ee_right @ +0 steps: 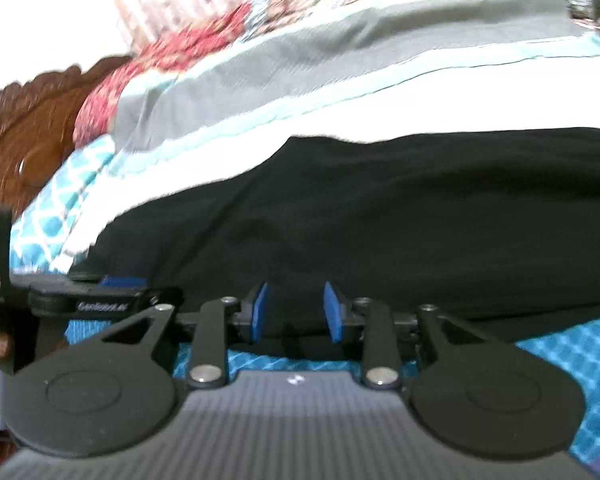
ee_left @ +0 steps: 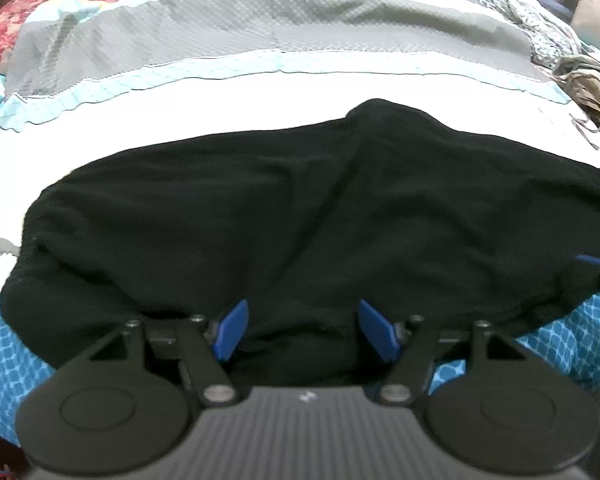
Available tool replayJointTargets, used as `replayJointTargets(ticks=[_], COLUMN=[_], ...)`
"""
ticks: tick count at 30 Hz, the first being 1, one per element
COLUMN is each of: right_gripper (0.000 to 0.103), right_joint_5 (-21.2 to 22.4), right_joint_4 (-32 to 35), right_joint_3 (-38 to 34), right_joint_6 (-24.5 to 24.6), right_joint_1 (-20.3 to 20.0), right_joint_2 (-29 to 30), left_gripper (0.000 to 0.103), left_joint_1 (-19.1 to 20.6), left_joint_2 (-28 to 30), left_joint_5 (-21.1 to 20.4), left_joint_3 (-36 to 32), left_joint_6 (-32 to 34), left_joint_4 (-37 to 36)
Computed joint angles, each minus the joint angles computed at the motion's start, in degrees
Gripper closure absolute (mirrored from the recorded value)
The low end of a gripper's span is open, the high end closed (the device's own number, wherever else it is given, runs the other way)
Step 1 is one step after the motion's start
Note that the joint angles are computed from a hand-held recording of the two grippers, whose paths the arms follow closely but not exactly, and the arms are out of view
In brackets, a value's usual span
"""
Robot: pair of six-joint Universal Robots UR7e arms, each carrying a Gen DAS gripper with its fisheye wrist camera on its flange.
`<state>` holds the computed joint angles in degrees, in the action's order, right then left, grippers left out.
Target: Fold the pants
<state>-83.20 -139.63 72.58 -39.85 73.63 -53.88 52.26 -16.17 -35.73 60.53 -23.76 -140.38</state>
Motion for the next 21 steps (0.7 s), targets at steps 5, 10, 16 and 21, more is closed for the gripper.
replayJointTargets(ticks=[5,10,16,21], right_gripper=[0.068,0.068,0.068,0.067], right_joint_5=[-0.4,-4.9,-2.3,8.6], right_joint_4=[-2.1,-1.0,2.4,-4.6], right_joint_3=[0.3,0.1,-1.1,1.4], right_joint_6=[3.2,5.5,10.5,11.7], right_joint_1=[-0.4,-0.4,-2.3,-5.7], right_joint_2=[0.4,1.1,0.9,-2.2], left_gripper=[0.037,0.037,0.035,0.035], left_joint_1=[0.0,0.5,0.1,-1.5], left_joint_2=[-0.2,1.6,2.8,1.9], left_joint_5=[0.9,2.1,2.2,2.3], left_joint_3=[0.0,-2.2,-5.6,-5.0], left_joint_6=[-1.5,-0.4,-2.5,-0.8], left_joint_4=[1.7,4.8,9.0,3.0])
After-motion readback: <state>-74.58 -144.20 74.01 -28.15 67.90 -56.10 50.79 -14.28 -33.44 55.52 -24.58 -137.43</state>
